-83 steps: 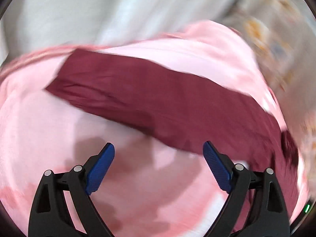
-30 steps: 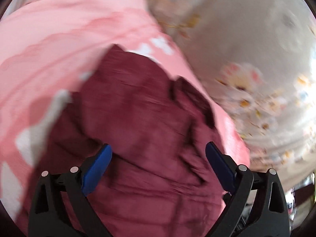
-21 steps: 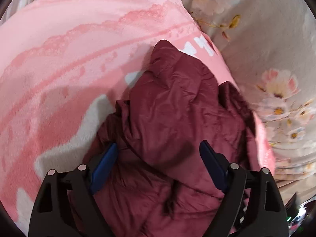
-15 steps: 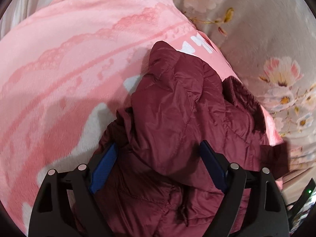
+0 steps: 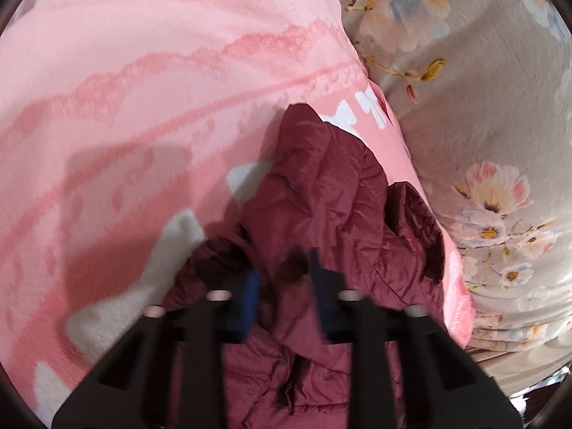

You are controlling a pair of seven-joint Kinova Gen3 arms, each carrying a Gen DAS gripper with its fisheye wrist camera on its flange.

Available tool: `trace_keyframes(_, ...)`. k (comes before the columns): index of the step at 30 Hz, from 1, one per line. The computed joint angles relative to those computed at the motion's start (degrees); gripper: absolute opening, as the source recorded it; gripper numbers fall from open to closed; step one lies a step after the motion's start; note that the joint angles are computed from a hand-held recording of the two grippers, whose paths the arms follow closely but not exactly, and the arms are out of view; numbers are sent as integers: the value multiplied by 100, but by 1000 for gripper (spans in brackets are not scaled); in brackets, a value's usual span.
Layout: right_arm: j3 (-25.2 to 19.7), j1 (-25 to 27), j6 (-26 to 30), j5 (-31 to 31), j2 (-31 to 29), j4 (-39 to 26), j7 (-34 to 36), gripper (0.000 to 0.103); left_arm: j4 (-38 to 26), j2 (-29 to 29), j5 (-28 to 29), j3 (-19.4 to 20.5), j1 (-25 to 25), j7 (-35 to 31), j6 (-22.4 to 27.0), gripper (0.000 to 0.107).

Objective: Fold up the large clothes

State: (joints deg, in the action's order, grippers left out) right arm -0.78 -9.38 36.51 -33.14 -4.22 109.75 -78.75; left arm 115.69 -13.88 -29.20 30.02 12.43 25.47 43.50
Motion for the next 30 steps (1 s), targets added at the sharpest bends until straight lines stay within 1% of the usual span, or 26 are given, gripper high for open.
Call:
trace_keyframes(1,-46,79,-48,-96,-87,37,127,6,-60,30,-12,19,4,-37,123,5)
trace_keyframes(2,-122,135,-161,-98,-232,82,194,5,-124,64,-104,98,-6,2,278,3)
trace_keyframes(3,-123,85,-282,-7,-386,125,188,5,-221,137,-258,154,75,77,511,2)
trace_keyframes(4,-38,-72,-363,176,-512,148,89,4,-312,219,-417,199,162,142,731,1)
trace_keyframes(5,-53,-130,-417,409,-619,160,-69,4,-424,311,-520,335,143,130,964,1)
trace_keyframes(6,-160,-82,-439,642,-701,170,-181,4,-563,443,-597,514,92,26,1197,1)
trace_keyframes(7,-357,72,-424,875,-706,141,-341,4,-693,595,-650,587,140,-14,1430,1)
trace_keyframes(8,-620,284,-423,1108,-697,150,-452,4,-760,723,-708,554,275,-11,1569,1)
trace_keyframes(9,-784,390,-372,1341,-653,139,-613,4,-845,914,-749,482,467,-25,1746,1)
trace_keyframes(10,-843,397,-341,1533,-599,127,-791,4,-865,1027,-776,460,554,-19,1830,1)
trace_keyframes(11,-795,325,-314,1636,-565,159,-876,4,-858,1095,-796,422,636,-5,1881,1)
trace_keyframes(12,-664,147,-304,1769,-509,216,-997,4,-860,1208,-848,406,732,41,1968,1)
trace_keyframes(13,-428,-90,-317,1819,-471,274,-1025,4,-849,1260,-877,361,817,48,1995,1)
trace_keyframes(14,-277,-221,-310,1787,-412,331,-980,4,-844,1332,-941,330,913,67,2053,1)
trace_keyframes(16,-175,-278,-327,1670,-338,420,-837,4,-894,1473,-1068,266,1115,75,2222,1)
trace_keyframes(20,-256,-284,-466,1831,-333,556,-945,3,-1030,1752,-1300,121,1513,97,2579,1)
trace_keyframes(23,-225,-318,-541,1799,-337,626,-912,4,-1260,2070,-1503,18,1892,44,3071,1)
trace_keyframes(25,-326,-230,-552,1832,-328,624,-916,3,-1417,2228,-1551,-89,2080,-60,3315,1)
trace_keyframes(26,-301,-230,-546,1735,-314,619,-781,3,-1490,2288,-1557,-147,2159,-136,3412,1)
trace_keyframes(27,-170,-287,-504,1544,-302,605,-563,4,-1561,2345,-1558,-205,2238,-205,3508,1)
trace_keyframes(28,67,-427,-423,1311,-287,578,-330,6,-1626,2389,-1562,-265,2309,-291,3584,1)
trace_keyframes(29,222,-461,-273,1102,-314,545,-147,7,-1625,2363,-1545,-367,2393,-340,3566,1)
trace_keyframes(30,270,-397,-133,986,-388,531,-56,9,-1547,2240,-1507,-395,2391,-354,3455,2)
